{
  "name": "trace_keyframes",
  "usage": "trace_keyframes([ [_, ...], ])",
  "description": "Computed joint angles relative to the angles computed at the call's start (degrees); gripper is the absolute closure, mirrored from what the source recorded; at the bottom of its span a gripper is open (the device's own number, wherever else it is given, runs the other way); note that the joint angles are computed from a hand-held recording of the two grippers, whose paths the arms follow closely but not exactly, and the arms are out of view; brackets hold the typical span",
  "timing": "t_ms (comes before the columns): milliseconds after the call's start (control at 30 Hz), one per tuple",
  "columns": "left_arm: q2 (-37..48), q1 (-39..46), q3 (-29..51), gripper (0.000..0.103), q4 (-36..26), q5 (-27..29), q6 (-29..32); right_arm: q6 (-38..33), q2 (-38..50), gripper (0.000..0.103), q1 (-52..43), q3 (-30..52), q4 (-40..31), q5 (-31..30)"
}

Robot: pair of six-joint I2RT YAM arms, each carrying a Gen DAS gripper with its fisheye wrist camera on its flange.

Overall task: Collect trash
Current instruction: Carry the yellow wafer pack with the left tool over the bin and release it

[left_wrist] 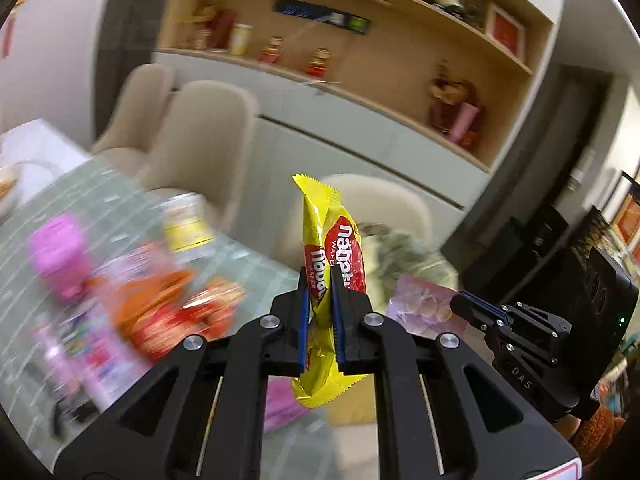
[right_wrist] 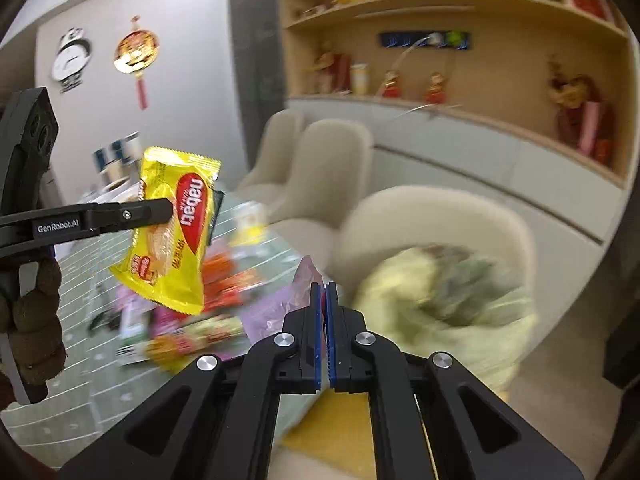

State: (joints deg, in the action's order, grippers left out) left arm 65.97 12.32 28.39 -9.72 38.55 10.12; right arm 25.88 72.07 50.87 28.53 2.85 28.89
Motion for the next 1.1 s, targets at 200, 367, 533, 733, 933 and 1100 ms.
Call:
trace_keyframes([
  [200, 15.52, -23.76, 7.36, 0.094, 15.79, -11.35, -16.29, -12.57, -11.75, 0.099, -21.24, -5.01, -1.48, -9.93],
  [367, 29.12, -33.96, 15.65, 0.094, 21.64, -17.91, -20.77, -21.25, -13.89, 0.099, -38.58, -5.81, 0.74, -20.40],
  [533, 38.92, -38.43, 22.62, 0.094, 23.01, -20.82, -22.71, -26.00, -10.49, 0.099, -48.67, -5.58, 5.18, -27.48],
  [733, 44.47, -39.12, 26.84, 0.073, 19.80, -23.74, -24.10, -27.82, -3.19, 0.099, -54.22, -4.10, 9.95, -34.19],
  [933, 40.15, -37.26, 21.02, 0.069, 18.84, -27.57, -26.31, -27.46, 6.49, 0.099, -53.79, -2.00, 15.47, -37.49],
  [1100, 33.68, -38.25, 14.39, 0.063, 19.37, -33.57, -26.04, -27.21, 13.98, 0.099, -52.86, 0.23, 17.81, -39.11],
])
